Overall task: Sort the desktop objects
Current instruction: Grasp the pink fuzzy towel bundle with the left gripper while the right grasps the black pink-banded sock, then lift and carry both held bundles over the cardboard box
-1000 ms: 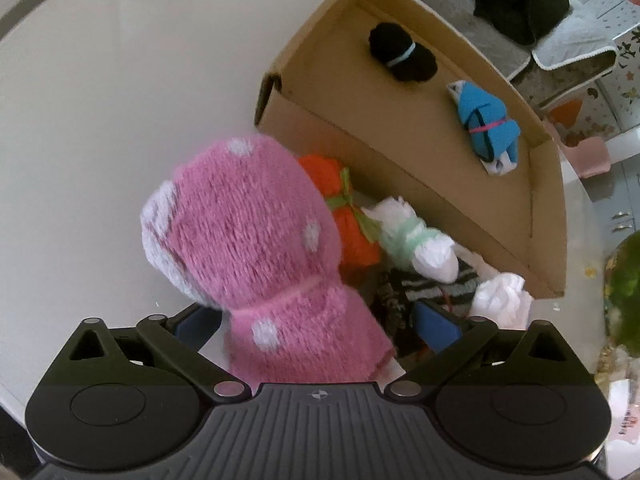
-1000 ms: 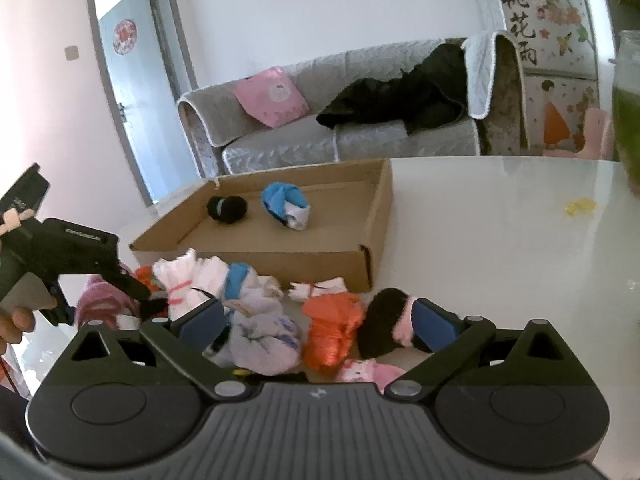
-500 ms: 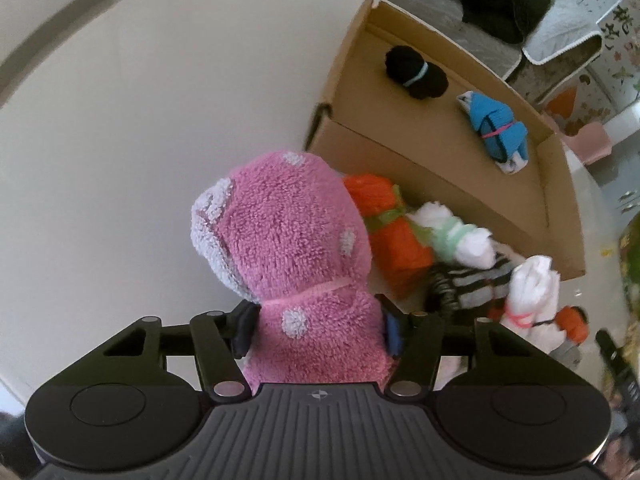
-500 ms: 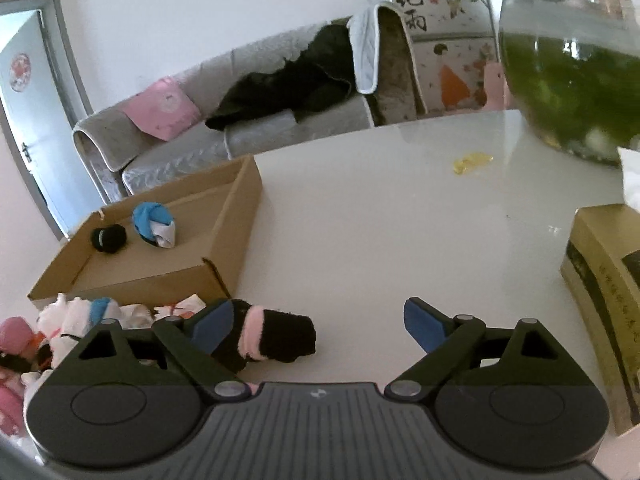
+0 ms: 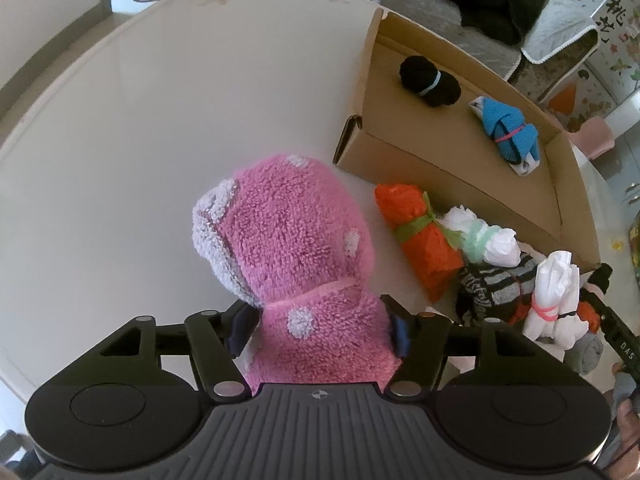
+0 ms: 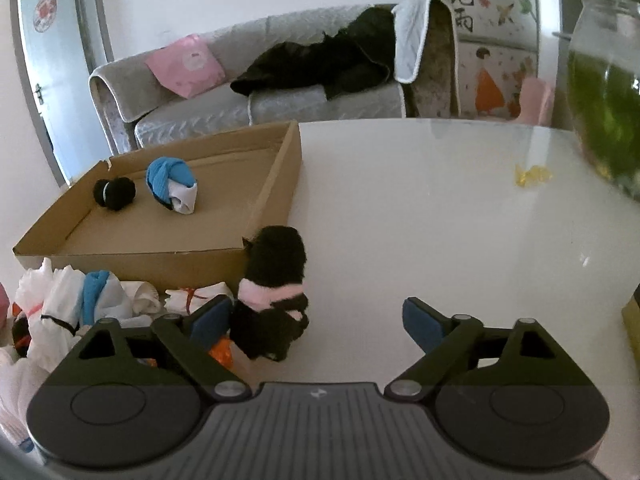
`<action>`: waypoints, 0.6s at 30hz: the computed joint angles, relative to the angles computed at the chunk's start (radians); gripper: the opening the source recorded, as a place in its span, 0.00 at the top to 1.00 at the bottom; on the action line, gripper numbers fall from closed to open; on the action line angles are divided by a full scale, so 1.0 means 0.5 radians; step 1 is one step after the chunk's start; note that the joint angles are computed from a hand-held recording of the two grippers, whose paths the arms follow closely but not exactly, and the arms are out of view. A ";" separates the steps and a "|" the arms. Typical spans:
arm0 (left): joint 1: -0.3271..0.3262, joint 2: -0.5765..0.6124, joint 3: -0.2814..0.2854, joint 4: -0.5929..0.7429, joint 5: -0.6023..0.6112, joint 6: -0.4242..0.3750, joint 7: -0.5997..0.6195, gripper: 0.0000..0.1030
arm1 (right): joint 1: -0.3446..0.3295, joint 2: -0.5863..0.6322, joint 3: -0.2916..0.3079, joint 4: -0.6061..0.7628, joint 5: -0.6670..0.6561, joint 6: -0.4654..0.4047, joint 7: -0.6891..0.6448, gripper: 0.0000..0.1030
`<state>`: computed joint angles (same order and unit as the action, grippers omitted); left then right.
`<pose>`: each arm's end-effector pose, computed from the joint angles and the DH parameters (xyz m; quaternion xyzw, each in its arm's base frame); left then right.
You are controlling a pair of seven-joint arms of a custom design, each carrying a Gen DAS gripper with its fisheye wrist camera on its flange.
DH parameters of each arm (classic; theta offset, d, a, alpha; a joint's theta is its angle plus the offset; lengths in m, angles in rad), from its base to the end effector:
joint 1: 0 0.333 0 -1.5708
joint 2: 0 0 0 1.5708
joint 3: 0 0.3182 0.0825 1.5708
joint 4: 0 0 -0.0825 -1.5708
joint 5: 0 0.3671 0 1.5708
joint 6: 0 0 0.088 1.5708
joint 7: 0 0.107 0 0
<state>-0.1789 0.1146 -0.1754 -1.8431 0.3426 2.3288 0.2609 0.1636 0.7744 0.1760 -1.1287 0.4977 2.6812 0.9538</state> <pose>0.5759 -0.2023 0.5116 -0.8970 0.3792 -0.1895 0.1251 0.7663 0.1984 0.4464 -0.7740 0.4618 -0.1531 0.4052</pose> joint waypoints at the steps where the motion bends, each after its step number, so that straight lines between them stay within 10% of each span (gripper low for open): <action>1: -0.002 0.005 0.001 0.005 0.015 -0.005 -0.001 0.30 | -0.022 -0.004 0.020 -0.005 0.020 -0.016 -0.015 0.20; 8: 0.004 -0.016 0.003 -0.032 0.005 0.032 0.006 0.29 | -0.046 0.155 0.054 0.260 0.014 -0.191 0.051 0.28; 12: 0.007 -0.030 0.003 -0.053 0.010 0.046 -0.012 0.28 | -0.051 0.201 0.073 0.339 0.085 -0.239 -0.029 0.65; 18: 0.001 -0.034 -0.001 -0.066 0.050 0.075 -0.021 0.35 | -0.055 0.148 0.071 0.261 0.124 -0.199 -0.064 0.66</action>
